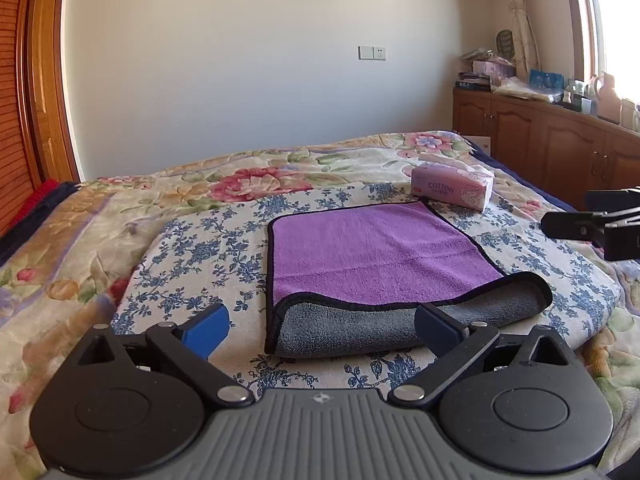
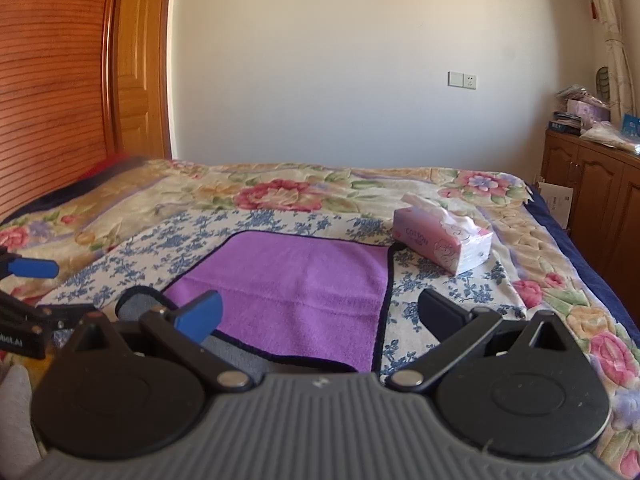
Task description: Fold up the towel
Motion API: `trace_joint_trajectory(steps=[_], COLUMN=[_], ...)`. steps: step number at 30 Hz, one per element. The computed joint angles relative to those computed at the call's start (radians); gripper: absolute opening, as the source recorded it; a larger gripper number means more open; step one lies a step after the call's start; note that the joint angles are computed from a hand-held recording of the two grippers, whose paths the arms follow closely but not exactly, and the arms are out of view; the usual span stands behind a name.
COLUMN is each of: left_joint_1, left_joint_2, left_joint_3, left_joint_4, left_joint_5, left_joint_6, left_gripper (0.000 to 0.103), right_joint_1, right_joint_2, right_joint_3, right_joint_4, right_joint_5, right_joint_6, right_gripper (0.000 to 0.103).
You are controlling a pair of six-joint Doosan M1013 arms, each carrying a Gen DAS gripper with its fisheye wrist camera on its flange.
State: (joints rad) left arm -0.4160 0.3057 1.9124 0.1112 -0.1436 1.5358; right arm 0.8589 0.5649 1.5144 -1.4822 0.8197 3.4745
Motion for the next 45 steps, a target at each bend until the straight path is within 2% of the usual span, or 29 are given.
trace_joint_trajectory(steps=[4, 9, 16, 25, 35, 41, 45], left_joint_1=[0.007, 0.019, 0.032, 0.050, 0.067, 0.074, 0.076], left_joint_2=[0.015, 0.033, 0.062, 0.099, 0.137, 0.148, 0.151], left_joint_3=[-0.016, -0.037, -0.071, -0.117, -0.167, -0.182, -0.185], left_joint_4=[0.118, 0.364, 0.572, 0.973, 1.498, 1.644, 1.724], left_joint_5=[0.014, 0.022, 0.032, 0.034, 0.015, -0.010, -0.024], left_joint_6=[-0.122, -0.373, -0.600, -1.023, -1.585, -1.748, -1.824], left_gripper=[0.095, 0.091, 0.086, 0.076, 0.060, 0.052, 0.042], right_joint_1=[-0.009, -0.020, -0.031, -0.043, -0.054, -0.067, -0.076], right_joint_2=[0.004, 0.010, 0.018, 0.028, 0.036, 0.037, 0.038], right_joint_3=[-0.006, -0.014, -0.025, -0.037, -0.050, -0.054, -0.057], right_joint_4=[0.024, 0.056, 0.109, 0.177, 0.272, 0.351, 0.405], right_joint_5=[-0.024, -0.054, -0.089, -0.119, -0.136, -0.151, -0.158], right_joint_6=[-0.029, -0.061, -0.114, -0.172, -0.252, -0.296, -0.330], right_gripper=[0.103, 0.103, 0.103, 0.103, 0.103, 0.103, 0.103])
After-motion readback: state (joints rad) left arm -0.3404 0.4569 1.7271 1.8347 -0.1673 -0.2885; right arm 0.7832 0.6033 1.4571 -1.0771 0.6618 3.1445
